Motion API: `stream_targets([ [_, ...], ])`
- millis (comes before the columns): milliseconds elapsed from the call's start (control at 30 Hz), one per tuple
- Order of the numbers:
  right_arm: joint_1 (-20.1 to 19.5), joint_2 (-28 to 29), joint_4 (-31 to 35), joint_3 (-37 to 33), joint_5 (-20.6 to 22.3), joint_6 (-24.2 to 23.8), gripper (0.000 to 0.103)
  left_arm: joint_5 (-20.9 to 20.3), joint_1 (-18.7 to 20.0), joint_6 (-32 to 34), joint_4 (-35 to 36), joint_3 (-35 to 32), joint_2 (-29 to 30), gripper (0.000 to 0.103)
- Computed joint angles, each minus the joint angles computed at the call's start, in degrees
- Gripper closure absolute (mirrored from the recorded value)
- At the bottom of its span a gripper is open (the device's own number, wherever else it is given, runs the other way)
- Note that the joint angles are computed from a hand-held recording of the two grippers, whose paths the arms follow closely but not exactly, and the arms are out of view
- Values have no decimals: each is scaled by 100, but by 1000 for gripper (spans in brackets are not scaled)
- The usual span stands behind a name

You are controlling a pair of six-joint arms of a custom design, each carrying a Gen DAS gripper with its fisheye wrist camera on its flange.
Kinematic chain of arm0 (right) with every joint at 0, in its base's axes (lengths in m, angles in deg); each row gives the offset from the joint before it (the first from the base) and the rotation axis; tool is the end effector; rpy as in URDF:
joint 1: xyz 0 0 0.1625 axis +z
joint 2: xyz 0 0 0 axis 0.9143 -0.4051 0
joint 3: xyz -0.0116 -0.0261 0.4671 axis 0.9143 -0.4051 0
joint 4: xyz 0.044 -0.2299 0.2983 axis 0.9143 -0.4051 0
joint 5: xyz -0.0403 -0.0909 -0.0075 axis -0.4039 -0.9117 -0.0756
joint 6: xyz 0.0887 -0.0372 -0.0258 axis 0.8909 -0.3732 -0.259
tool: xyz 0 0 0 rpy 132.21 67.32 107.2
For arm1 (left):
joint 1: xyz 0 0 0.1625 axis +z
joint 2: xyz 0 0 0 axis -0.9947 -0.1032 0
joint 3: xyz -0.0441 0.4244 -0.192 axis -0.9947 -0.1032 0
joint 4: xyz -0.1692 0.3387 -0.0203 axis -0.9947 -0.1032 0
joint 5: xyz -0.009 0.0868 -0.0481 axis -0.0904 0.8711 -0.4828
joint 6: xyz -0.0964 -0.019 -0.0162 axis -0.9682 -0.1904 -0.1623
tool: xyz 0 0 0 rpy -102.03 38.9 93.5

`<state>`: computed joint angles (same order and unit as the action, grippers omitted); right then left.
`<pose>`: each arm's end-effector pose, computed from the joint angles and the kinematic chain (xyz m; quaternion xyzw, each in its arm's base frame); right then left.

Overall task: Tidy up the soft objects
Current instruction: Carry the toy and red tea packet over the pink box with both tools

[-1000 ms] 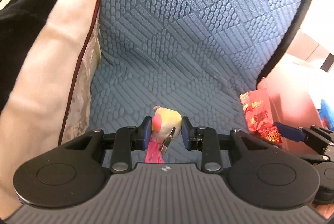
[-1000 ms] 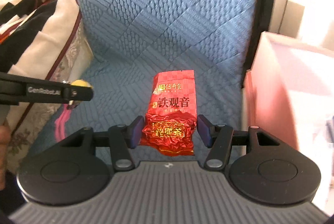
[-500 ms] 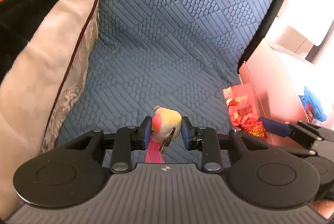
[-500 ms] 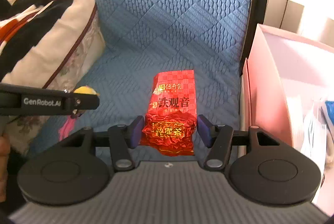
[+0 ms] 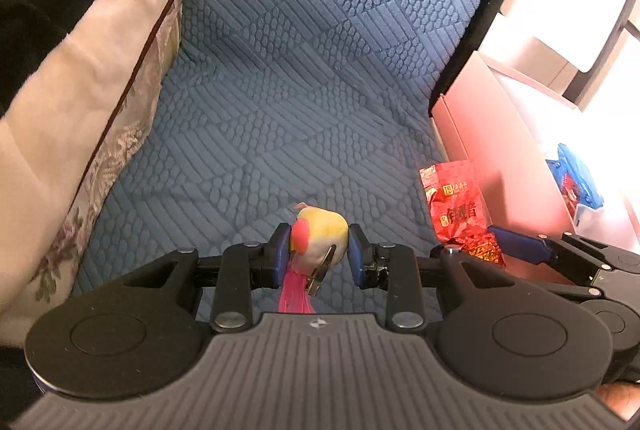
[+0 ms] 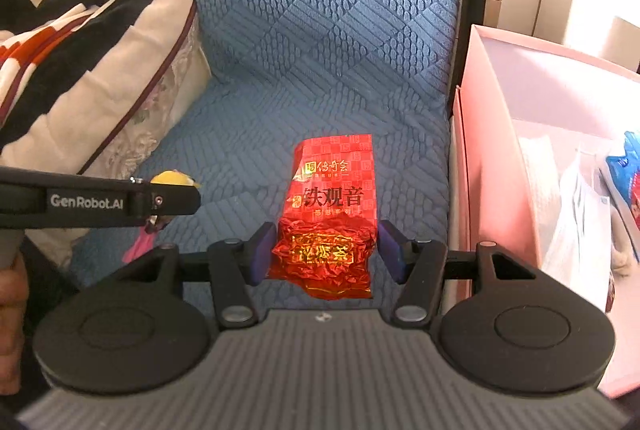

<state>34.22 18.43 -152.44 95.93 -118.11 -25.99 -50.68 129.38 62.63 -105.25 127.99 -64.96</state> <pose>0.1520 -0.4708 0.2934 0.0775 -0.8929 0.2607 0.3589 -0.3033 -0.5640 0.0808 0.2013 0.9415 -0.2229 0.1529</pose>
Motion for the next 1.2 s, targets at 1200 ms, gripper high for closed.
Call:
stream_targets([
  [1200, 750, -1351, 1803, -96, -364, 900, 44, 88, -1045, -1342, 968, 217, -555, 68],
])
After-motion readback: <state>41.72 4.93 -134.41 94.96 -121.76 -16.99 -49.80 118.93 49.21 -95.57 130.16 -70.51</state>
